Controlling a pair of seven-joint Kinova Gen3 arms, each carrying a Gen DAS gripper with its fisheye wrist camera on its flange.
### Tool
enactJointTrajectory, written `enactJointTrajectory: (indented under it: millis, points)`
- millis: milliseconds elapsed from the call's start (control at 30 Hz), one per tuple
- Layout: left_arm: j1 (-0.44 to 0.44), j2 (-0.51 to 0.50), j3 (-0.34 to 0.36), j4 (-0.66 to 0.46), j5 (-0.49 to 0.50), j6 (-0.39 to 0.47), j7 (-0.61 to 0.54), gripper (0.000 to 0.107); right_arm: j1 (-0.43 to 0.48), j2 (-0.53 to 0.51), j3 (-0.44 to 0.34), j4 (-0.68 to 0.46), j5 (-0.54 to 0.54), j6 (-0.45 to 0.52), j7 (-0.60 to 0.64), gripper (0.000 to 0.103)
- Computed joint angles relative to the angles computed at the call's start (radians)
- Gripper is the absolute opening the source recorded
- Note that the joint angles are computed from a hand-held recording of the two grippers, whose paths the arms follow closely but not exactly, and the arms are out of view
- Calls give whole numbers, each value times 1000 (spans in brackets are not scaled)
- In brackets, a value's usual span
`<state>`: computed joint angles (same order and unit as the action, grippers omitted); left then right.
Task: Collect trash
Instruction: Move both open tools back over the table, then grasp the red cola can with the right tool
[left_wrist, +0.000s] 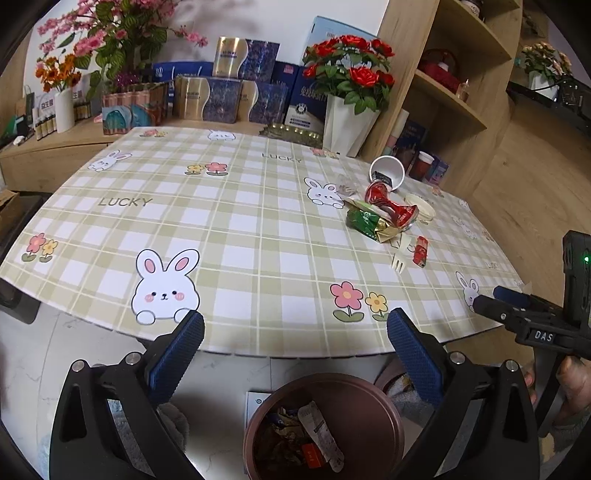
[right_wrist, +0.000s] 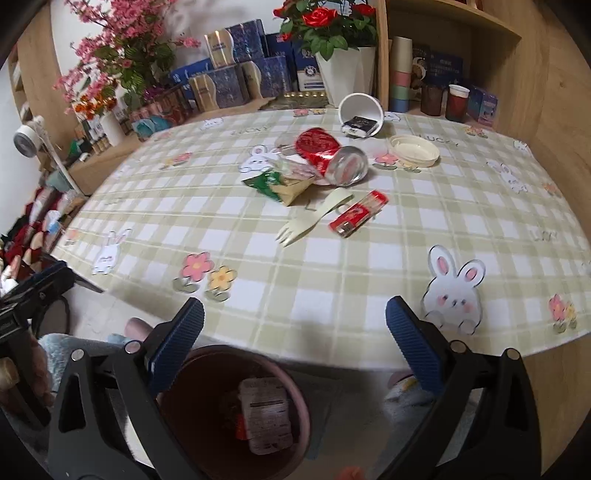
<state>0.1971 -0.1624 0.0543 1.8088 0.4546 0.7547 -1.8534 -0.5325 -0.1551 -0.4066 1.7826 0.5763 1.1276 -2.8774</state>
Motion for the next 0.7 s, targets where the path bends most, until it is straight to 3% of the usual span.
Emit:
enactJointTrajectory:
  millis: [233,367,500,700]
  points:
    - [-6,74,19,-60,-17,-12,3,97,43,38,84,-51,-29,11,132,97]
    - [-9,128,40,-99,-47,-23,26,97,156,81,45,-107,-16,0,261,97]
    - [-12,166,53,-123,-65,-43,40,97,84,144,175,-185,-20,-31,424,97]
    - [-26,201,61,-151,-44,-44,40,97,117,288,263,-345,-117,-72,650,95]
